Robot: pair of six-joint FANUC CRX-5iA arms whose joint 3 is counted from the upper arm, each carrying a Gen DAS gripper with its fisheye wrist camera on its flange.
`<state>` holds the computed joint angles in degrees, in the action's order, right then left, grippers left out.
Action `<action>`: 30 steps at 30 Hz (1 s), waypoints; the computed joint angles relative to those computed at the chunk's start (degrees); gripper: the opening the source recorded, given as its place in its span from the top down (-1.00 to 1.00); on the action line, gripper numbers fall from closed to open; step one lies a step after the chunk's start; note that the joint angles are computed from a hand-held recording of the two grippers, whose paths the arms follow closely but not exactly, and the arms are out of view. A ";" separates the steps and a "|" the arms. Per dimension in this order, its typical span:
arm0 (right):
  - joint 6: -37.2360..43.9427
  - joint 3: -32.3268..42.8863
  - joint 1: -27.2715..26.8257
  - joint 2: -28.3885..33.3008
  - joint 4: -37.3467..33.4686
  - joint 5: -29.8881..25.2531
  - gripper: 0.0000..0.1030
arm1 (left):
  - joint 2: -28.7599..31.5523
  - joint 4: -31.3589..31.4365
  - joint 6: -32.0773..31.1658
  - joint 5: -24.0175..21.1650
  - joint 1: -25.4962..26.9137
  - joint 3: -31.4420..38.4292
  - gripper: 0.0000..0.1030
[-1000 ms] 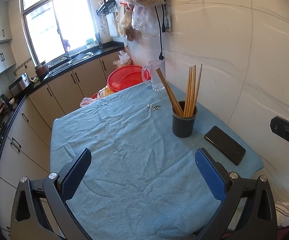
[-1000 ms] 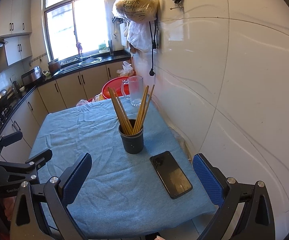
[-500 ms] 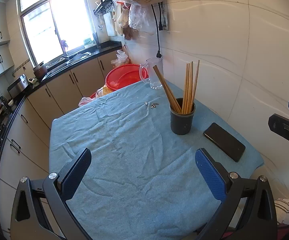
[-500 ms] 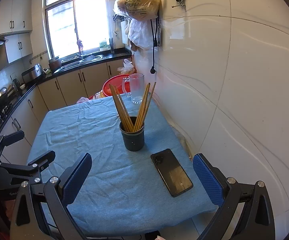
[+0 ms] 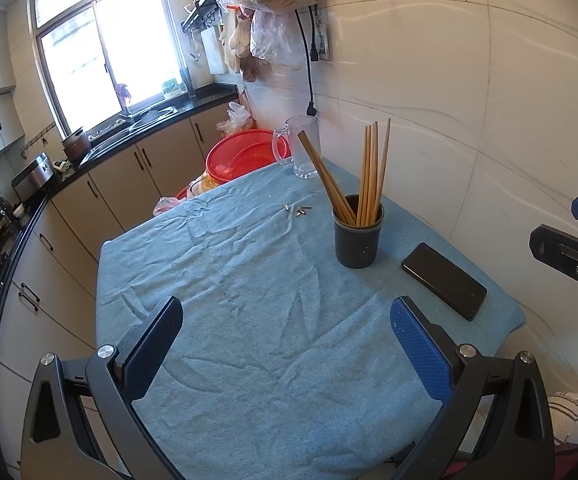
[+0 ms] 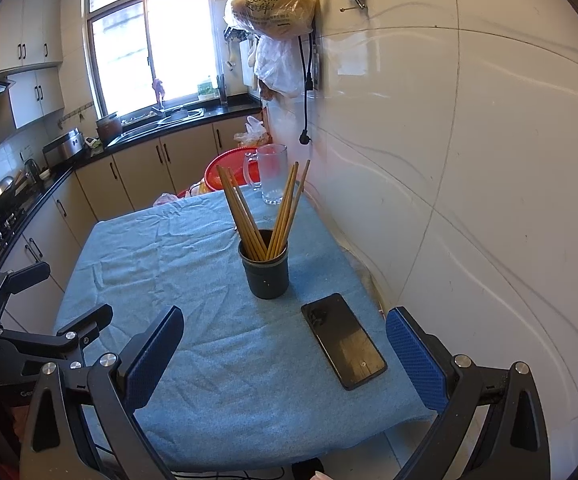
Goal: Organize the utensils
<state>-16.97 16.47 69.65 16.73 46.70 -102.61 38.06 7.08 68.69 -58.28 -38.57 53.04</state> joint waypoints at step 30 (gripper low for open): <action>0.60 1.01 -0.17 0.80 -0.28 0.59 -0.99 | -0.44 0.39 -0.56 0.25 0.47 -0.62 -1.00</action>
